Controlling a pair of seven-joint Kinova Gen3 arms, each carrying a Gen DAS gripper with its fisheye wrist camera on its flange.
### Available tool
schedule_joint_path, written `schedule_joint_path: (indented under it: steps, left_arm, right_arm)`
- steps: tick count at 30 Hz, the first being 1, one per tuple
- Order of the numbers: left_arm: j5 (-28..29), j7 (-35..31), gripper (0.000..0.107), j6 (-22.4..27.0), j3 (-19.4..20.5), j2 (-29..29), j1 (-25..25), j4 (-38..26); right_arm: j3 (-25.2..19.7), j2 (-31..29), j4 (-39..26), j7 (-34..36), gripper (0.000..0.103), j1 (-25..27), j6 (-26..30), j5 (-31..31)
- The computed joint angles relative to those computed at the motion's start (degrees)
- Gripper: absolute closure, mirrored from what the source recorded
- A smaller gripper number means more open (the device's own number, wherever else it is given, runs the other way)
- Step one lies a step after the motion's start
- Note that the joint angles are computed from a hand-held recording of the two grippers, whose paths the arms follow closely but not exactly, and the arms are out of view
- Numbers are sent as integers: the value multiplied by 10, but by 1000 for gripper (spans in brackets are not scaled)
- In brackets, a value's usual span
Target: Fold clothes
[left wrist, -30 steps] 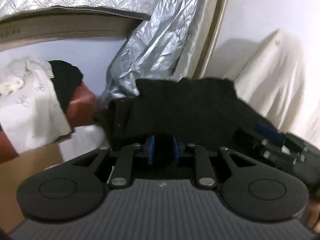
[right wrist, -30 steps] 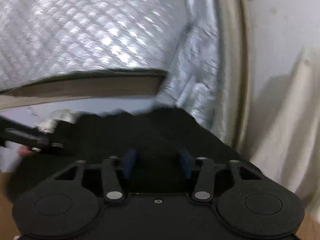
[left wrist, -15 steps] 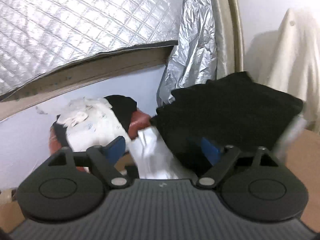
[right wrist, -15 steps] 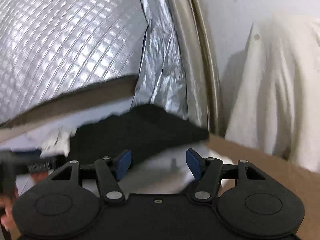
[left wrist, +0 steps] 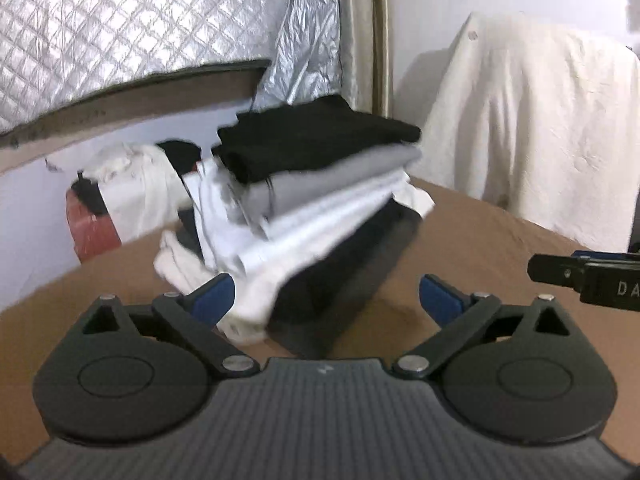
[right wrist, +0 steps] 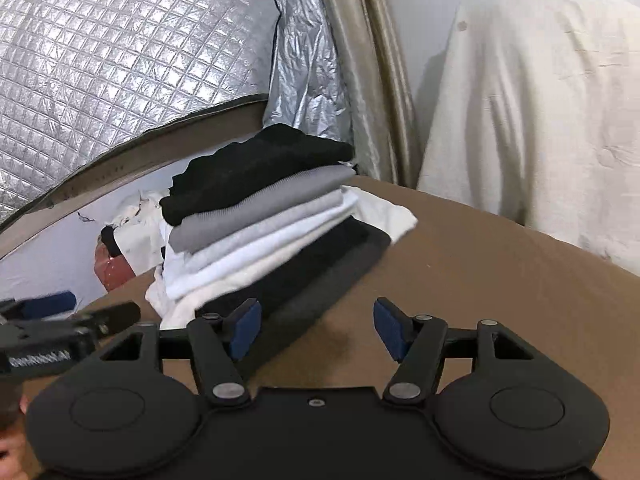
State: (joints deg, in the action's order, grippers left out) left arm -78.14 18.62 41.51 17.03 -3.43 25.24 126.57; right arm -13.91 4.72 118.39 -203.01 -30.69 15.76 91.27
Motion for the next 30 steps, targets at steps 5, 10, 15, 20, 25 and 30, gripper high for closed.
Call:
schedule_joint_path:
  steps: [5, 10, 15, 20, 25, 30]
  left_arm:
    - [42, -15, 7, 17, 20, 0, 26, -1]
    - [71, -20, 7, 47, 35, 14, 52, -8]
    - [116, -50, 4, 69, 33, 33, 81, -26]
    - [106, 12, 4, 67, 28, 51, 103, -17]
    - [110, 16, 4, 118, 24, 87, 142, -39]
    - [132, -23, 4, 149, 10, 104, 170, -65]
  right_arm:
    - [-12, -34, 34, 32, 33, -22, 45, -66]
    - [-26, -46, 59, 30, 32, -43, 88, -89]
    - [-42, -58, 80, 23, 20, -66, 137, -106]
    - [-47, -51, 77, 51, 10, -75, 176, -183]
    - [-47, -61, 104, 10, 10, -79, 169, -164]
    - [-47, -70, 112, 9, 10, -74, 166, -160]
